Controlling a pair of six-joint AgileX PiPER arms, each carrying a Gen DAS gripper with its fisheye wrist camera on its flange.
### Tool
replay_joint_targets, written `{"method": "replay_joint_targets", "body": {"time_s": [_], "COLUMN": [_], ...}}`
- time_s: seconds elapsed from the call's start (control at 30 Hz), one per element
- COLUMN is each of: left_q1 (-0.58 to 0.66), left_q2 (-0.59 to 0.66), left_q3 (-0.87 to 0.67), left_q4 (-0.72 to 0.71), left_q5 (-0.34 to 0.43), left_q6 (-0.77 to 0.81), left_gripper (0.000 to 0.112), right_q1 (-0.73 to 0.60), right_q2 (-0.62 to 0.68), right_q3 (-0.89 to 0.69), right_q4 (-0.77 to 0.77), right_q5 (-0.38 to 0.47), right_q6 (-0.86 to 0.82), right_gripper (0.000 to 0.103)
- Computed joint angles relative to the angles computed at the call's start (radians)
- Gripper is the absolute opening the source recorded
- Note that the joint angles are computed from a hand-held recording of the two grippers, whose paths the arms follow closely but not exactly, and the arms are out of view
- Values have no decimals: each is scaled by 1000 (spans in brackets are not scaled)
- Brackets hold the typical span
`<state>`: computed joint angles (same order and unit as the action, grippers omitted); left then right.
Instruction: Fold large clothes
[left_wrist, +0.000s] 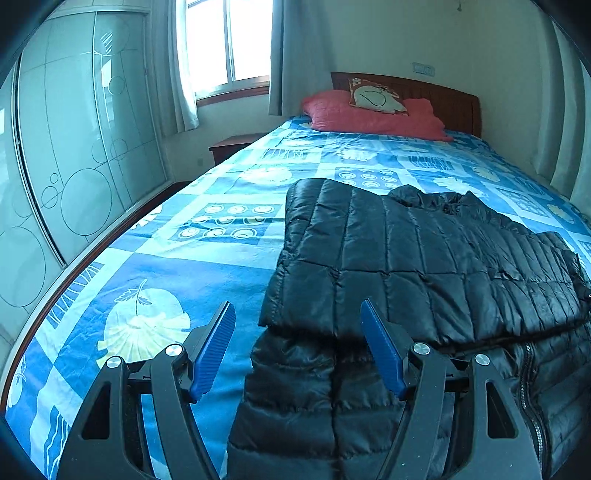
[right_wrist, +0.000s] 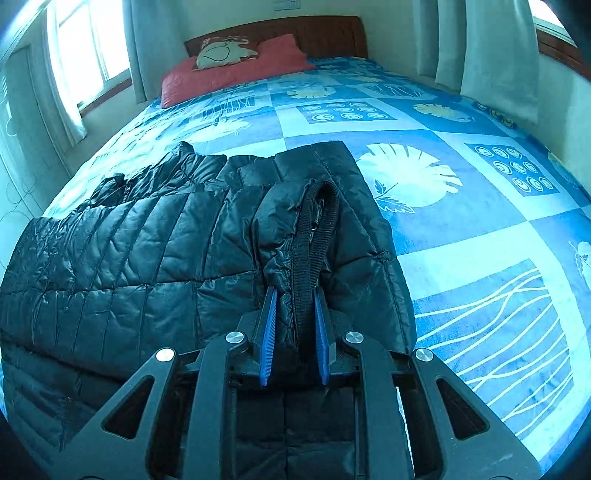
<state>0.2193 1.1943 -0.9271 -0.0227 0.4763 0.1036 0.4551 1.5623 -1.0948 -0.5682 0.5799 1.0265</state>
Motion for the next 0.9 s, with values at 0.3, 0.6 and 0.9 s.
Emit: {"method": "replay_joint_targets", "body": {"time_s": [0.3, 0.6, 0.9], "left_q1": [92, 20, 45], "left_q2": [64, 292, 292], "left_q3": [-104, -207, -193], "left_q4": [-322, -144, -154], "left_q5": [6, 83, 104], "left_q6": [299, 126, 163], "left_gripper": [69, 70, 71], "right_q1": [64, 80, 97], "right_q2": [-63, 132, 106], "right_q3": [-57, -120, -129], "right_q4": [-39, 78, 70], "right_q5": [39, -6, 35], "right_q6": [81, -46, -66], "right_gripper": [39, 39, 39]}}
